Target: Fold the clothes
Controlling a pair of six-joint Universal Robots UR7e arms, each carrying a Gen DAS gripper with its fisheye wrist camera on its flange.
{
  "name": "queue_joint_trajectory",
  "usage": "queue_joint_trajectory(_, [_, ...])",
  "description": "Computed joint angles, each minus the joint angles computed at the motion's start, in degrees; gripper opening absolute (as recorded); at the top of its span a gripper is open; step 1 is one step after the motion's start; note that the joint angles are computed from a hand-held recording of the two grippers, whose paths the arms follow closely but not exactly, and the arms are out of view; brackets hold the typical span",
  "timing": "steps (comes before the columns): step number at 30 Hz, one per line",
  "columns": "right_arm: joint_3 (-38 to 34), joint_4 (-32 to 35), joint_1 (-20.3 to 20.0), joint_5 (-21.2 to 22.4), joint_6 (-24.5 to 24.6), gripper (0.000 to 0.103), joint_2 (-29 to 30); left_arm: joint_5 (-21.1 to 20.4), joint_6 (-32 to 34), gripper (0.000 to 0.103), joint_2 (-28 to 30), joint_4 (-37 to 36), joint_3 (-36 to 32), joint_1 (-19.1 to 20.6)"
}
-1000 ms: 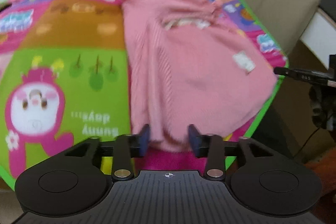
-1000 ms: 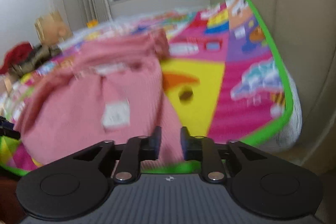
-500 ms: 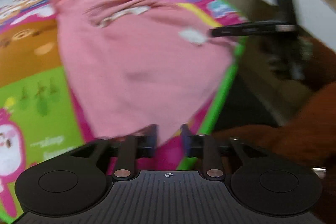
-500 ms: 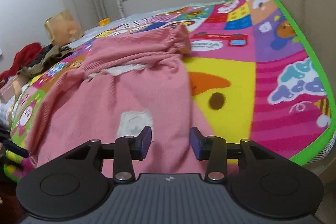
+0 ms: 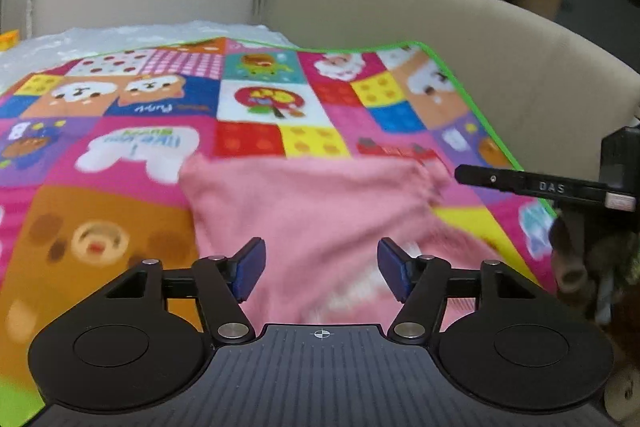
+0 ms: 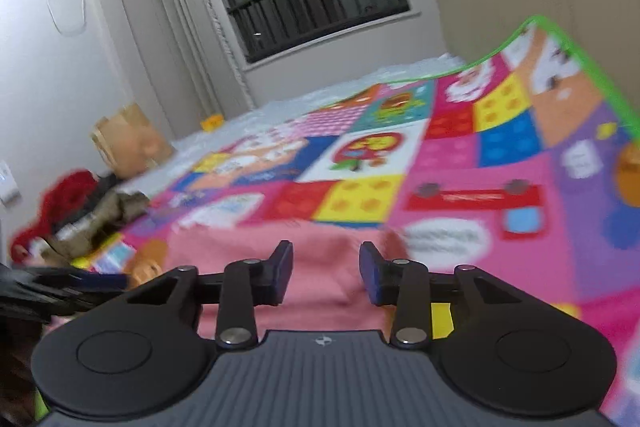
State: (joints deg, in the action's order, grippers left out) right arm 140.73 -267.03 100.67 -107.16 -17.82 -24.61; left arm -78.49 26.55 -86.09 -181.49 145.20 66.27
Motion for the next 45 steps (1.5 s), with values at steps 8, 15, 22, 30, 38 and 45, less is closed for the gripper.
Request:
queue_joint_trajectory(8, [-8.5, 15.4, -3.3, -7.7, -8.1, 0.037, -0.2, 9.0, 3.1, 0.072, 13.8, -5.9, -9.1, 6.0])
queue_joint_trajectory(15, [-9.3, 12.9, -0.5, -12.9, -12.5, 0.069, -0.8, 0.7, 0.4, 0.068, 10.2, -1.6, -9.5, 9.3])
queue_joint_trajectory(22, [-2.8, 11.2, -7.5, -3.7, 2.3, 0.041, -3.0, -4.0, 1.4, 0.081, 7.6, 0.2, -7.1, 8.7])
queue_joint_trajectory(30, [-5.4, 18.4, 0.2, 7.7, -2.6, 0.014, -10.2, 4.2, 3.4, 0.08, 9.8, -5.5, -7.0, 8.2])
queue_joint_trajectory(38, [-5.3, 22.4, -3.4, -3.4, 0.1, 0.015, -8.7, 6.6, 5.1, 0.082, 9.0, -6.6, -7.8, 9.1])
queue_joint_trajectory(45, [-6.7, 17.8, -0.9, -12.9, -8.1, 0.037, -4.8, 0.0, -0.2, 0.08, 7.3, 2.5, -10.4, 8.4])
